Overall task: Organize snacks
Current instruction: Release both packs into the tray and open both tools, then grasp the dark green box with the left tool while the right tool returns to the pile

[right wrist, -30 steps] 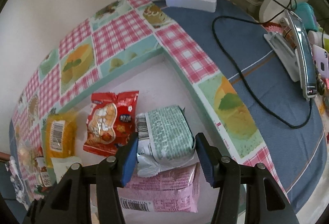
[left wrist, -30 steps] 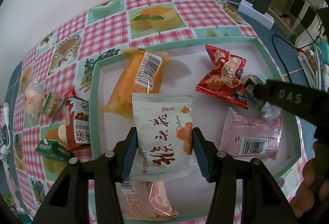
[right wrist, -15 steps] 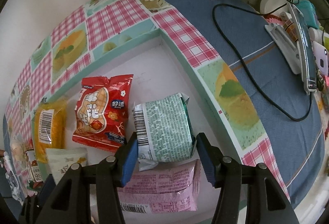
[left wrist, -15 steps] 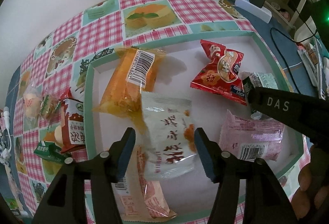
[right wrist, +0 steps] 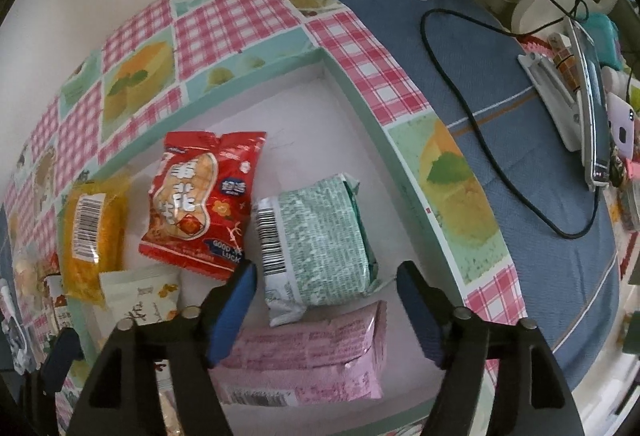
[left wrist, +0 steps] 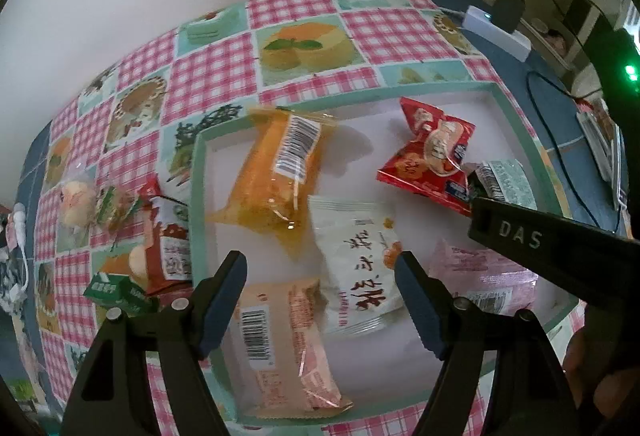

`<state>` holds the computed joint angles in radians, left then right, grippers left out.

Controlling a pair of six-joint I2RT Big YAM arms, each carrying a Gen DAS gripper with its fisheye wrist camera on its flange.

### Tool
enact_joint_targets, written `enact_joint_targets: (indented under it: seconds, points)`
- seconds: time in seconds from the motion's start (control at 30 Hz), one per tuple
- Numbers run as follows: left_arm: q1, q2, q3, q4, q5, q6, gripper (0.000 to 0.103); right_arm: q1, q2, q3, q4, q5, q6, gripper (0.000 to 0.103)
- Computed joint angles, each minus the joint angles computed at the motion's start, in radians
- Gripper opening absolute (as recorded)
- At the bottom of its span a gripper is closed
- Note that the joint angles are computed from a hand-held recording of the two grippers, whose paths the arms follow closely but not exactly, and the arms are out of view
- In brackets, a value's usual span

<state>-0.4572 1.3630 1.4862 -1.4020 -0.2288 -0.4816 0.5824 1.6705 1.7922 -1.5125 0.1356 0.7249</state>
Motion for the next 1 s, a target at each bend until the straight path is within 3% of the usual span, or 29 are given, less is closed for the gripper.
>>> enact_joint_targets:
  seconds: [0.13, 0.3, 0.4, 0.5, 0.6, 0.73, 1.0]
  points:
    - [0.019, -0.011, 0.006, -0.009, -0.002, -0.018, 0.086, 0.011, -0.004, 0.008, 0.006, 0.004, -0.005, 0.077]
    - [0.053, -0.031, 0.009, -0.023, 0.004, -0.069, 0.086, 0.022, -0.007, 0.028, 0.006, 0.020, -0.009, 0.078]
    - [0.092, -0.049, 0.003, -0.032, 0.017, -0.116, 0.086, 0.036, -0.018, 0.028, 0.011, 0.027, 0.000, 0.091]
    - [0.129, -0.071, -0.011, -0.032, 0.020, -0.154, 0.088, 0.046, -0.017, 0.040, 0.014, 0.035, -0.004, 0.092]
    - [0.174, -0.097, -0.026, -0.031, 0.028, -0.177, 0.099, 0.059, -0.011, 0.056, 0.017, 0.037, -0.013, 0.092]
    - [0.232, -0.128, -0.045, -0.042, 0.028, -0.197, 0.099, 0.083, -0.021, 0.070, 0.023, 0.027, -0.026, 0.102]
    - [0.353, -0.184, -0.076, -0.058, 0.015, -0.215, 0.100, 0.152, -0.018, 0.106, 0.056, -0.008, -0.042, 0.103]
